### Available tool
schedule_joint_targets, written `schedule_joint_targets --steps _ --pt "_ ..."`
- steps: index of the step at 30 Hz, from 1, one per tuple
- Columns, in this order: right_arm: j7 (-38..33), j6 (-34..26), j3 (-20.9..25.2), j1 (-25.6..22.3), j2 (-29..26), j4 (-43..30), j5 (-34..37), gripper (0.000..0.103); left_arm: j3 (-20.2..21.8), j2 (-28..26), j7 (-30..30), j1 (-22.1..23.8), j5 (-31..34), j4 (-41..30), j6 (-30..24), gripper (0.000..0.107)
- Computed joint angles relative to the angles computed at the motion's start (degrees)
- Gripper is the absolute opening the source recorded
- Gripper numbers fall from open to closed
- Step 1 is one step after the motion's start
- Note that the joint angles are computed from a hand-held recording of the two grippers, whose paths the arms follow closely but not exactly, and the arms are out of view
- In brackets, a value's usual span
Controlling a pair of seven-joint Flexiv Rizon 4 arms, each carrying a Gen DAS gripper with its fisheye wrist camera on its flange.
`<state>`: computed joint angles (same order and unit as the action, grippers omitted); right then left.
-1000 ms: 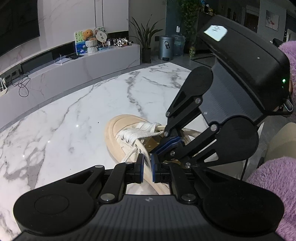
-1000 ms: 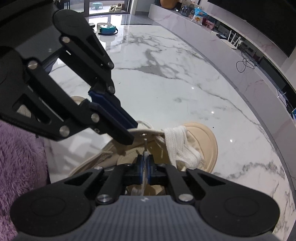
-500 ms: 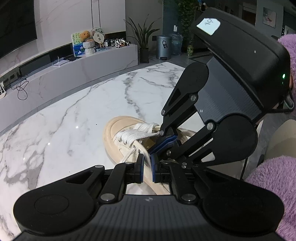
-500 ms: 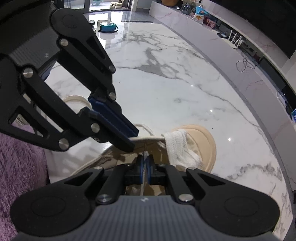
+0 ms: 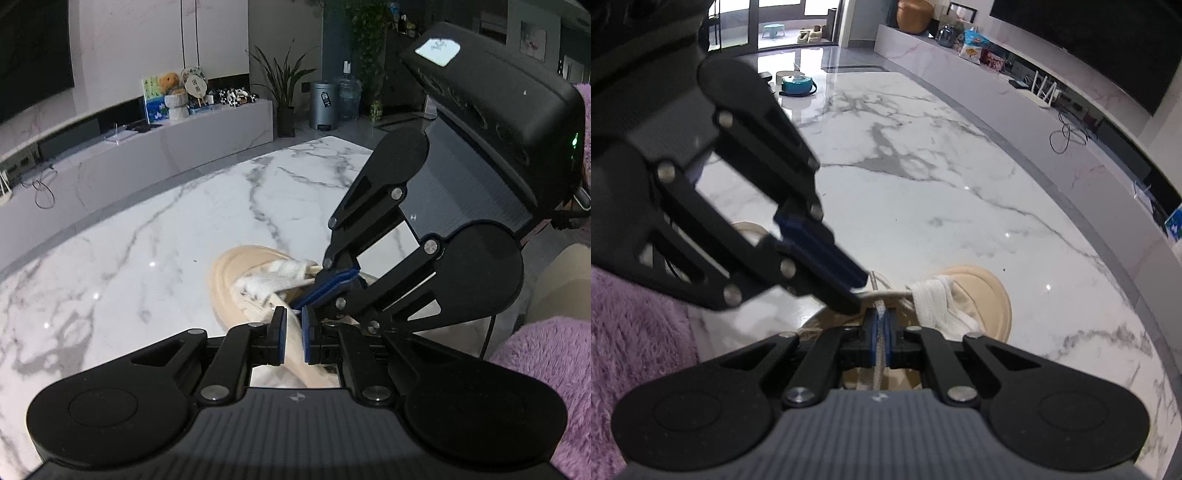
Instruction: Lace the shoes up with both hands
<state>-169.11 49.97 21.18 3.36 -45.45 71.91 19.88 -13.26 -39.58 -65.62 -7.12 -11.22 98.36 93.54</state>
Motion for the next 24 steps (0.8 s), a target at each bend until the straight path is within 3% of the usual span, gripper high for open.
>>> schedule_joint_targets --steps 6,14,20,24 --pt "-0.27 0.21 0.93 -0.72 -0.24 -0.5 1.93 0.005 5.03 0.26 4.06 -3.0 3.46 -1.67 -2.66 0.008" --pt "0.21 -0.04 1.45 -1.26 -0.87 -1.29 4.16 0.005 17.25 -3.94 9.41 -11.59 10.75 -8.71 -6.14 0.012" --pt "0.18 0.0 1.59 -1.4 -1.14 -1.62 5.17 0.005 20.56 -6.86 12.72 -14.12 14.37 -12.23 -5.92 0.011" --pt "0.36 -0.24 1.8 -1.67 -1.42 -2.03 6.02 0.005 20.99 -8.21 12.12 -14.6 14.23 -13.29 -5.56 0.004"
